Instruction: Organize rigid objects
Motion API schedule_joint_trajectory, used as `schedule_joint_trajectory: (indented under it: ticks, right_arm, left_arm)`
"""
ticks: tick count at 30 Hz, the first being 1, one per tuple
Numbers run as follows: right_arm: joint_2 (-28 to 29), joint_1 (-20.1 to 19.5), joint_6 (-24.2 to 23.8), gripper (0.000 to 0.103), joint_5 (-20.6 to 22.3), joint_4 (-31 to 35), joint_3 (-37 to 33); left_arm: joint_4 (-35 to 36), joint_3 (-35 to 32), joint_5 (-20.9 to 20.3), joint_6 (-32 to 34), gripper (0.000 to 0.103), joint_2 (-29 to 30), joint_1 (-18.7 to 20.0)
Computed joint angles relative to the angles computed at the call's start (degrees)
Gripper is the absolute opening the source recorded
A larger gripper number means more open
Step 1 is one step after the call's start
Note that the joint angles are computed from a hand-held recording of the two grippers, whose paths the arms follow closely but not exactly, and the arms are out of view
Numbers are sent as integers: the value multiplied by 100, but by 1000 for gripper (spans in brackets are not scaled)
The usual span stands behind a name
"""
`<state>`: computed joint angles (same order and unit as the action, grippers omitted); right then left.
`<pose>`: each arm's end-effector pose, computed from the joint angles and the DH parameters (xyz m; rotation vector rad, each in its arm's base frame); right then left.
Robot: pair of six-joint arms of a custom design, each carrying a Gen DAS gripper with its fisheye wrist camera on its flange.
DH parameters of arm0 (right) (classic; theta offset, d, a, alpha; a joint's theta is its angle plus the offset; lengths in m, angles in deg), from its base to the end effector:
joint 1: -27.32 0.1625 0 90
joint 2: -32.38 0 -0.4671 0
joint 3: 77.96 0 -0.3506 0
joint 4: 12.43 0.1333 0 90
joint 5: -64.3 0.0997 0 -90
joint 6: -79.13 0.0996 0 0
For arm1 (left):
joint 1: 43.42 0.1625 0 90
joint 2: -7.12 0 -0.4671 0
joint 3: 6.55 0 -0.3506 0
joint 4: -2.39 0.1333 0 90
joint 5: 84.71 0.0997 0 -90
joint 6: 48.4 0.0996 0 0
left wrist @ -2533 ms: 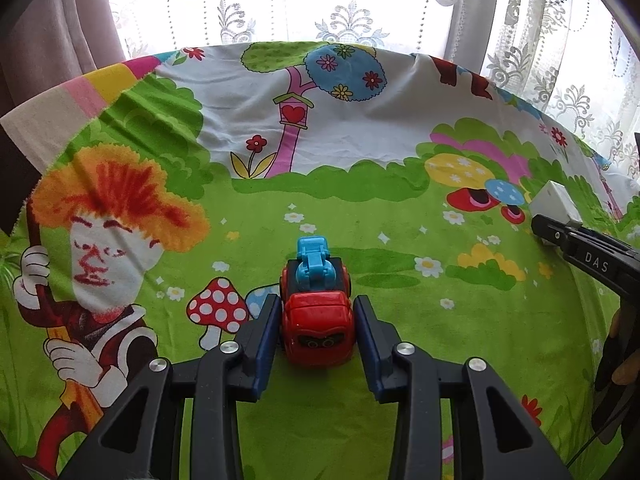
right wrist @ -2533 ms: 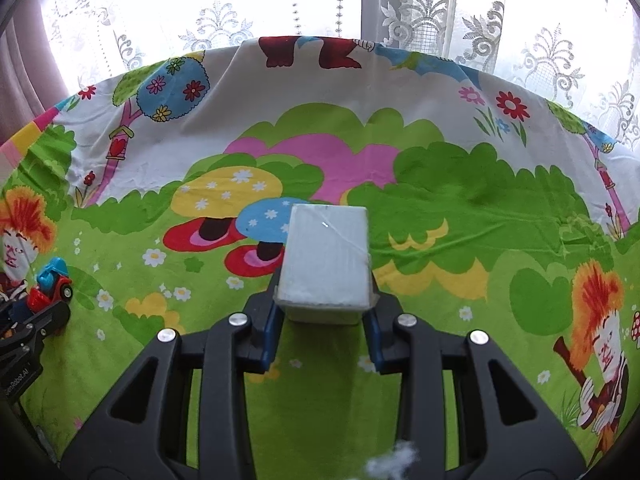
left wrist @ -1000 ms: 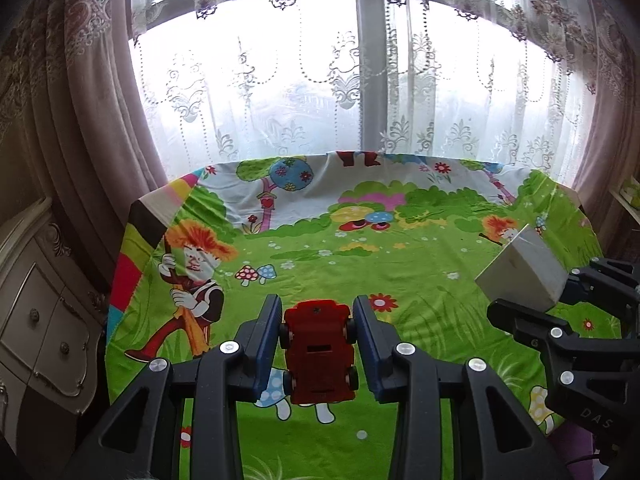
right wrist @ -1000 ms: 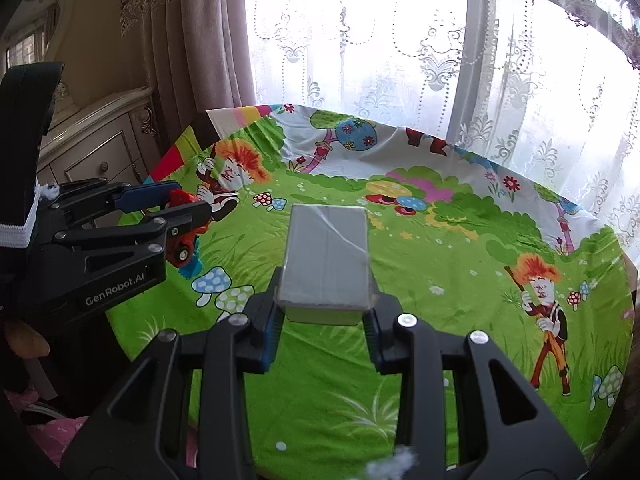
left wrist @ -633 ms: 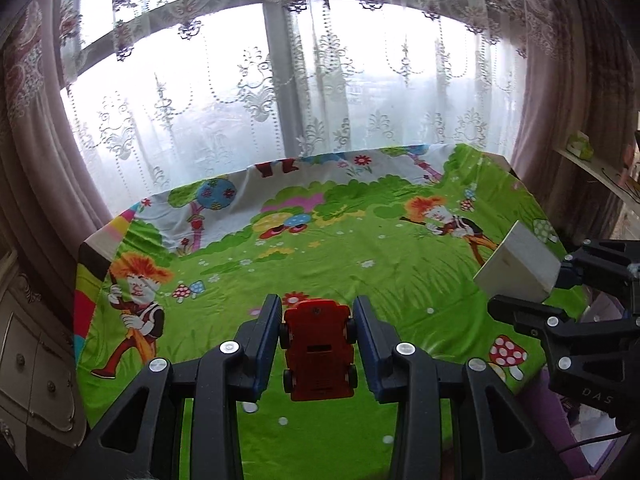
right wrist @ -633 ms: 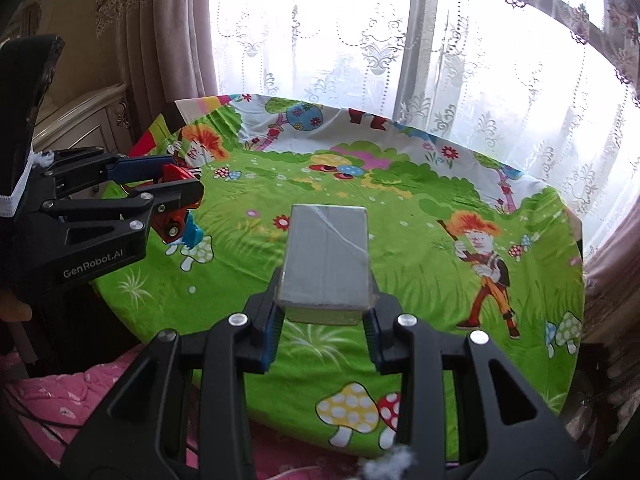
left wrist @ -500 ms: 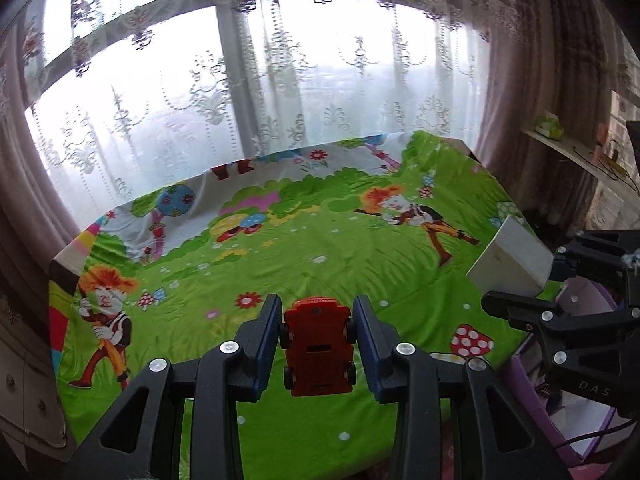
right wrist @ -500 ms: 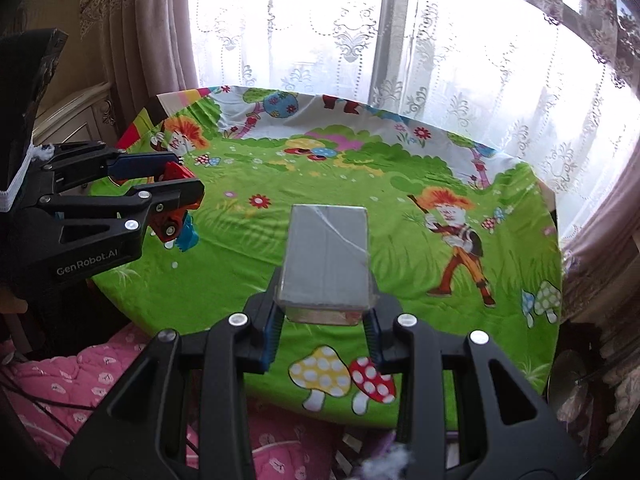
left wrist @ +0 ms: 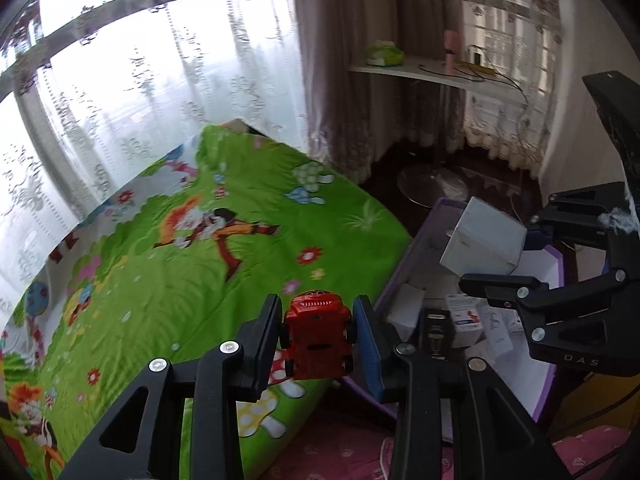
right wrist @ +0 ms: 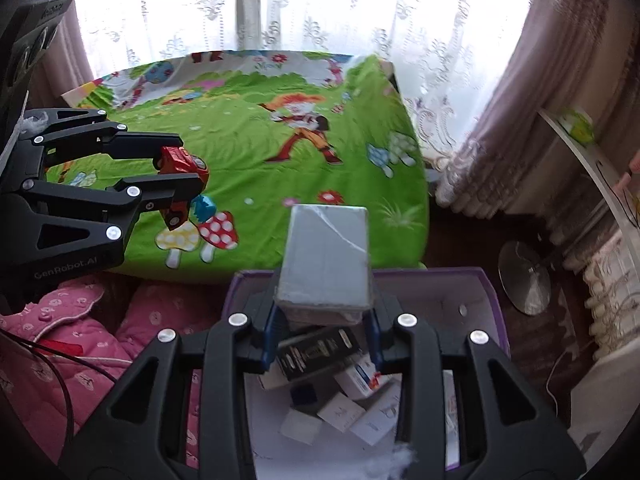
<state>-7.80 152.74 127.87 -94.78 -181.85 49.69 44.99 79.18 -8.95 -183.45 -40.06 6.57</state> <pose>0.3029 -0.3565 0.0644 -0.1374 -2.0216 0.8279 -0.2058 -0.4906 0.1759 1.9243 2.1427 -0.2071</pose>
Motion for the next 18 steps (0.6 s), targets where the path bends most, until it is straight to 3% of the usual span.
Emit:
schedule_joint_trajectory:
  ticks: [3, 5, 12, 15, 16, 17, 18]
  right_arm:
    - [-292, -33, 1154, 39, 90, 785, 368]
    - [-384, -87, 1602, 39, 180, 1024, 541]
    - [-492, -288, 2592, 39, 482, 1091, 1122]
    - [-467, -336, 2852, 40, 507, 809, 1357]
    - [-483, -350, 3061, 42, 503, 908, 1388]
    - [-501, -398, 3218, 54, 535, 984, 1402]
    - [-518, -417, 3373, 64, 568, 1031, 1440]
  left_arm:
    - [2, 273, 112, 39, 38, 216, -205]
    - [9, 389, 134, 8, 38, 393, -305]
    - [92, 548, 212, -197, 38, 862, -486]
    - [-62, 639, 384, -160, 39, 887, -491]
    - [18, 591, 477, -137, 43, 942, -467]
    - [56, 598, 386, -182, 51, 977, -504]
    - [-38, 640, 198, -223, 71, 999, -566]
